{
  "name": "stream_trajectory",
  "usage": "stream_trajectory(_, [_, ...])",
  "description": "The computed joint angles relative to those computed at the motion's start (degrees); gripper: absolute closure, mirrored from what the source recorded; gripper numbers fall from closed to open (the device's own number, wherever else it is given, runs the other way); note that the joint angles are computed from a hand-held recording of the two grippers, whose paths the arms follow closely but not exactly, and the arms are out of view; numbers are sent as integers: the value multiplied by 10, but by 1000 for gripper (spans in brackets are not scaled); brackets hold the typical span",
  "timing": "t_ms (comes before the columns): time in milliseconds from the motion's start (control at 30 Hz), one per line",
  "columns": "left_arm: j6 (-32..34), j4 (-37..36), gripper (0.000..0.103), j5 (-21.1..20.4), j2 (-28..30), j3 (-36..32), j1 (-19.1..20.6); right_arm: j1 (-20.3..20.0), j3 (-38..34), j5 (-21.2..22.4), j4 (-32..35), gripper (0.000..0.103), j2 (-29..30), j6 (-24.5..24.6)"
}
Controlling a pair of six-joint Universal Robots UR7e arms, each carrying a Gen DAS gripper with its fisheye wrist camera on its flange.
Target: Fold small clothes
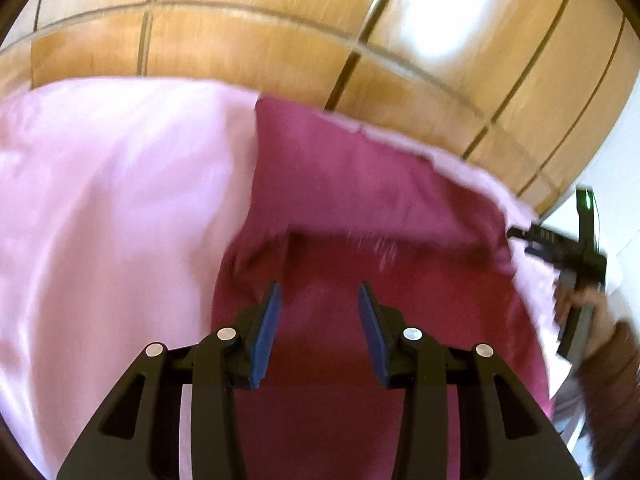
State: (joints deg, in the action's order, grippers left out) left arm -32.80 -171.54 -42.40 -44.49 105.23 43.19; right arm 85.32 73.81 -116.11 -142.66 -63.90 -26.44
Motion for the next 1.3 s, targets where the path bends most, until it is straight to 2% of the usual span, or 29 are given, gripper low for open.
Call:
stream_trajectory(67, [25, -7, 64, 1, 11, -32, 7, 10, 3, 15, 1, 32, 1, -13])
stream_trajectory(267, [67, 44, 64, -3, 64, -157, 38, 27, 2, 1, -30, 30, 51, -66])
stream_trajectory(367, [85, 70, 64, 8, 92, -211, 50, 20, 32, -48, -105, 18, 68, -116])
stream_trajectory(400, [83, 83, 64, 7, 100, -230, 58, 9, 56, -45, -130, 16, 63, -131])
stream_trajectory(467, [56, 118, 64, 6, 111, -256, 73, -8, 100, 5, -174, 15, 38, -141])
stream_trajectory(500, [34, 144, 64, 0, 117, -271, 84, -12, 99, 16, -161, 15, 32, -127])
stream_trajectory(567, [12, 161, 64, -22, 122, -285, 104, -11, 99, 9, -161, 14, 34, -132])
stream_trajectory(600, [18, 151, 64, -23, 126, -287, 110, -9, 99, 4, -163, 13, 35, -136])
stream_trajectory(733, [114, 109, 64, 31, 151, -291, 105, -11, 94, 11, -146, 10, 34, -125])
stream_trajectory(833, [97, 152, 64, 68, 146, -289, 88, -10, 93, 13, -145, 10, 34, -123])
stream_trajectory(900, [111, 127, 64, 106, 141, -263, 66, -10, 93, 13, -146, 9, 35, -122])
stream_trajectory(933, [149, 84, 64, 104, 137, -241, 54, -10, 93, 13, -146, 9, 35, -123])
stream_trajectory(1000, [179, 43, 64, 89, 127, -202, 38, -10, 93, 14, -146, 9, 36, -123])
stream_trajectory(1067, [164, 72, 56, 70, 123, -186, 35, -10, 93, 14, -146, 9, 35, -123])
stream_trajectory(1133, [133, 104, 56, 64, 124, -171, 47, -11, 93, 15, -146, 9, 36, -124])
stream_trajectory(1200, [136, 74, 55, 50, 121, -161, 51, -11, 92, 16, -145, 9, 35, -123])
stream_trajectory(1300, [142, 72, 55, 61, 123, -160, 50, -11, 91, 16, -143, 8, 35, -122])
